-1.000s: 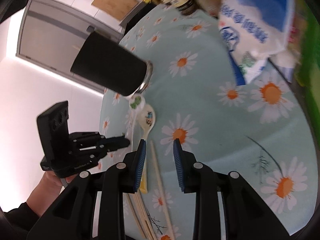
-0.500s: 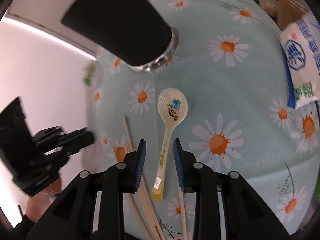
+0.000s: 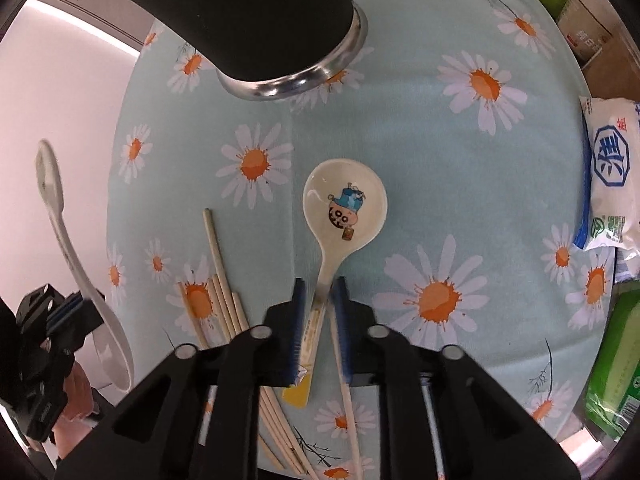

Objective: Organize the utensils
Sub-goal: 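Grasp the cream cartoon-print spoon by its handle with the right tool, then lift both spoons and carry them over the black holder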

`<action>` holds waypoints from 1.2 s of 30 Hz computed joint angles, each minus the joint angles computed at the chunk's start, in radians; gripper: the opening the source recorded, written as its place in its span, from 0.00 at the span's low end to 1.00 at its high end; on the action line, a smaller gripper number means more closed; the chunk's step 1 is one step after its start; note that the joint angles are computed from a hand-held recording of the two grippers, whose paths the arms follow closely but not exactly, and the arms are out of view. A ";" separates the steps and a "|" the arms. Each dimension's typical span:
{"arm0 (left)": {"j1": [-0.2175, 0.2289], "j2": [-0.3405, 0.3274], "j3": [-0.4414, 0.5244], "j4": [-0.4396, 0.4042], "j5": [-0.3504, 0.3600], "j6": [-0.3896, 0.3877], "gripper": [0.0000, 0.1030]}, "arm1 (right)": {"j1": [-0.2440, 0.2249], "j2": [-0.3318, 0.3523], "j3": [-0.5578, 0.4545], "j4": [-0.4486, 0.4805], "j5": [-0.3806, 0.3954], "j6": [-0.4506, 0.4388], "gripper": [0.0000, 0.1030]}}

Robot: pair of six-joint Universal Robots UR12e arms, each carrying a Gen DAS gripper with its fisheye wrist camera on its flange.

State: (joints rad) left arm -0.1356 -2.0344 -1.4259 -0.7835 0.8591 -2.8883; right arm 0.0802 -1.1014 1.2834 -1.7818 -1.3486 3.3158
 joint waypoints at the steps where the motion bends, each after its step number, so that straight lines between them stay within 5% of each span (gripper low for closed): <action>1: 0.002 0.001 -0.004 0.004 -0.004 -0.005 0.02 | 0.002 0.005 -0.008 0.006 -0.005 -0.001 0.14; 8: 0.007 0.006 -0.027 0.024 -0.027 -0.024 0.02 | 0.027 0.041 -0.064 0.057 -0.052 0.009 0.14; 14: 0.006 0.004 -0.022 0.006 -0.034 -0.019 0.02 | 0.010 0.027 -0.045 0.047 0.007 0.046 0.08; 30: -0.020 -0.020 0.035 -0.046 0.002 -0.001 0.02 | -0.044 -0.050 0.057 -0.115 0.142 0.064 0.08; 36: -0.032 -0.024 0.053 -0.017 0.017 -0.032 0.02 | -0.063 -0.103 0.094 -0.182 0.155 -0.006 0.08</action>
State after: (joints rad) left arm -0.1677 -2.0581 -1.3733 -0.8004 0.8763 -2.9200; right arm 0.0174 -1.2043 1.3769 -1.9636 -1.1940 3.3094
